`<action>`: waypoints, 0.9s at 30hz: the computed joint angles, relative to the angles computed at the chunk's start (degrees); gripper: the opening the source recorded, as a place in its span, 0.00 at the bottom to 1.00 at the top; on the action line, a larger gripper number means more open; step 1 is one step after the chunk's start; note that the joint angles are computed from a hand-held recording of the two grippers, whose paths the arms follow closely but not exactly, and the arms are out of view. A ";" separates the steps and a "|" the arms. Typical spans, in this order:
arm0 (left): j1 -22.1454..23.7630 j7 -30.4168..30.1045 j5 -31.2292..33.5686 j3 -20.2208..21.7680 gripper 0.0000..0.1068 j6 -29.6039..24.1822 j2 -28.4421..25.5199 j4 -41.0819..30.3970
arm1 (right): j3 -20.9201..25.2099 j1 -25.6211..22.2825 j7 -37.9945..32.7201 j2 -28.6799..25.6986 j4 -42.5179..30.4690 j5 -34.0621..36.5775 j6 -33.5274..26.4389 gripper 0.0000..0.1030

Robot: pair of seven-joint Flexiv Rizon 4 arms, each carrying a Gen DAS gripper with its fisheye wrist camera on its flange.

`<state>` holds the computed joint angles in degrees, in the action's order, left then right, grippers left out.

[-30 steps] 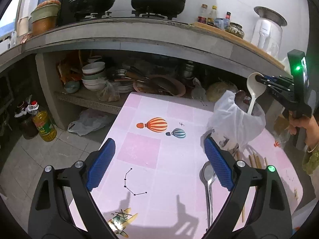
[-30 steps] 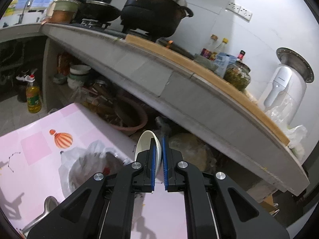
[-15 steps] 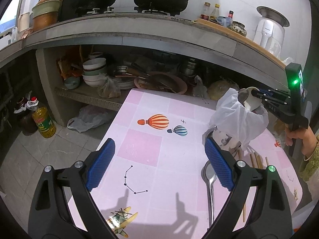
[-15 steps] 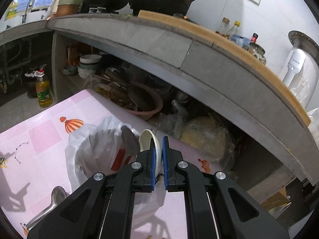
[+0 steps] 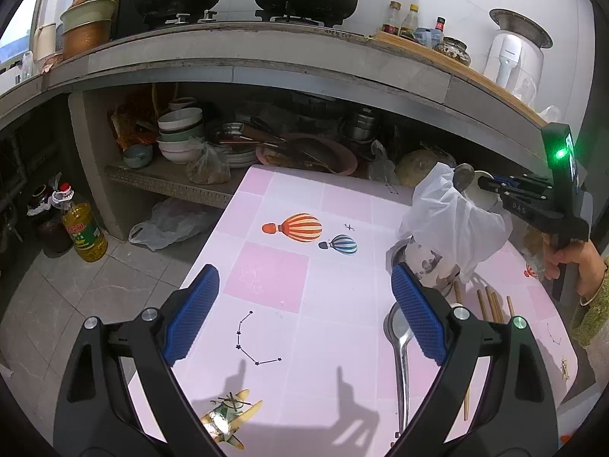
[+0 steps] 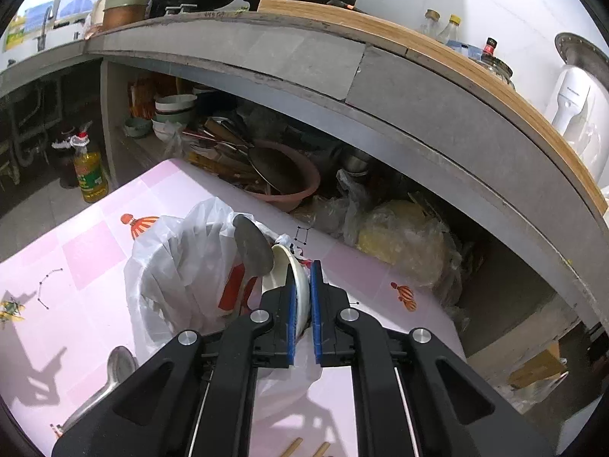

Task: Organize utensils
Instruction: 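Carry the white plastic spoon into the holder and open the right tool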

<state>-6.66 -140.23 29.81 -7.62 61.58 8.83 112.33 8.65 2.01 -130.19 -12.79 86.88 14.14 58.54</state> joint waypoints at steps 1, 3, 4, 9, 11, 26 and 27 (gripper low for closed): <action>0.03 -0.04 0.07 -0.02 0.83 0.06 -0.01 -0.02 | 0.07 -0.24 0.16 0.07 -0.49 0.62 -0.91 0.09; 0.02 -0.11 0.40 -0.21 0.83 -0.25 0.03 -0.09 | 0.21 -0.94 0.08 0.41 -1.50 2.66 -2.45 0.15; -0.02 -0.14 0.48 -0.22 0.83 -0.20 0.10 0.04 | 0.28 -1.30 -0.08 0.73 -1.83 3.82 -2.96 0.19; -0.31 -0.05 0.20 -0.36 0.83 0.10 0.28 0.41 | 0.01 -3.31 -1.19 3.24 -3.31 11.24 -5.94 0.29; -0.42 0.19 0.17 -0.49 0.83 0.15 0.29 0.42 | -0.60 -4.43 -1.38 4.70 -4.01 15.42 -8.03 0.34; -2.53 3.91 -2.70 -0.10 0.83 1.98 -2.70 0.28 | -8.52 -6.51 0.95 15.04 5.62 27.39 -22.32 0.44; -2.79 4.34 -2.86 -0.04 0.83 2.17 -3.09 0.23 | -8.84 -6.48 1.43 15.39 6.79 27.48 -22.77 0.44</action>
